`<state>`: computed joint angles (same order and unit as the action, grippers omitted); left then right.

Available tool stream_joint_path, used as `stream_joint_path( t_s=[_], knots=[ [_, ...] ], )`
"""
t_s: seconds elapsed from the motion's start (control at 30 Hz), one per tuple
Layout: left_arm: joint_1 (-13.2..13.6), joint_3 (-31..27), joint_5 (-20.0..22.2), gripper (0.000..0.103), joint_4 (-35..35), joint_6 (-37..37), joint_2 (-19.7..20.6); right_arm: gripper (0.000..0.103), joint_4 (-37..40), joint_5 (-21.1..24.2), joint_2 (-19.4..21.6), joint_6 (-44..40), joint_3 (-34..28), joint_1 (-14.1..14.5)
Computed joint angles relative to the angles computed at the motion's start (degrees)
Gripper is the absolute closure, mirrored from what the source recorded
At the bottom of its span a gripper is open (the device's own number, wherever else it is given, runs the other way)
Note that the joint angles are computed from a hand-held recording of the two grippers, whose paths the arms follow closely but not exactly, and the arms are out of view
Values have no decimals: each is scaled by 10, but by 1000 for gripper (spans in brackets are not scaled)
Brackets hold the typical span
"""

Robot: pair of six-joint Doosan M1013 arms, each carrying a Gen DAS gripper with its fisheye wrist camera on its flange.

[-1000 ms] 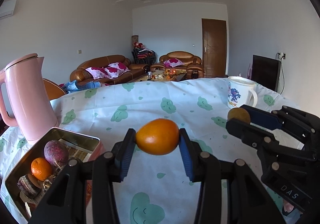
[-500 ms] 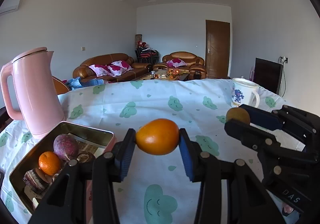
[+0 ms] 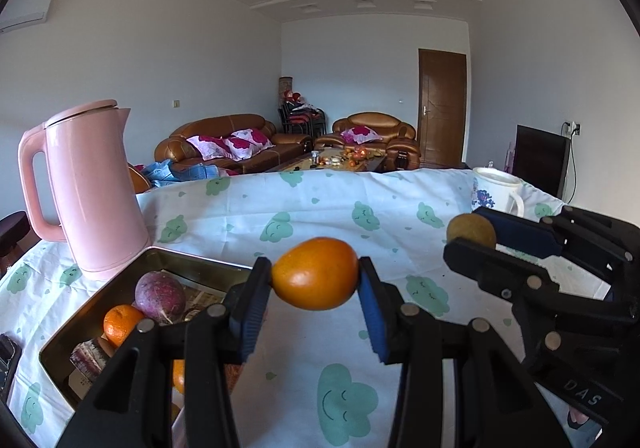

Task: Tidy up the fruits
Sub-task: 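Lift the orange with the left gripper while the right carries the small fruit toward the tin, then lower the small fruit into the tin with the right gripper while the left lowers the orange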

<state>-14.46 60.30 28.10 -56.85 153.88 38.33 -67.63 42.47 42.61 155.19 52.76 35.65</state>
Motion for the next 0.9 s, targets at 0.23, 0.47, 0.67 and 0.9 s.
stream_joint_path(
  t_s=[0.23,0.47,0.67,0.9],
  knots=[
    [8,5,-13,58,-3,-1,-5,75,21,-5,12,-43,-29,0],
    [19,0,-23,58,15,-32,-4,75,50,-10,27,-87,-63,0],
    [30,-7,-28,58,47,-73,-2,75,85,-14,49,-142,-111,1],
    [40,-20,-38,58,102,-137,4,75,133,-7,80,-216,-173,4]
  ],
)
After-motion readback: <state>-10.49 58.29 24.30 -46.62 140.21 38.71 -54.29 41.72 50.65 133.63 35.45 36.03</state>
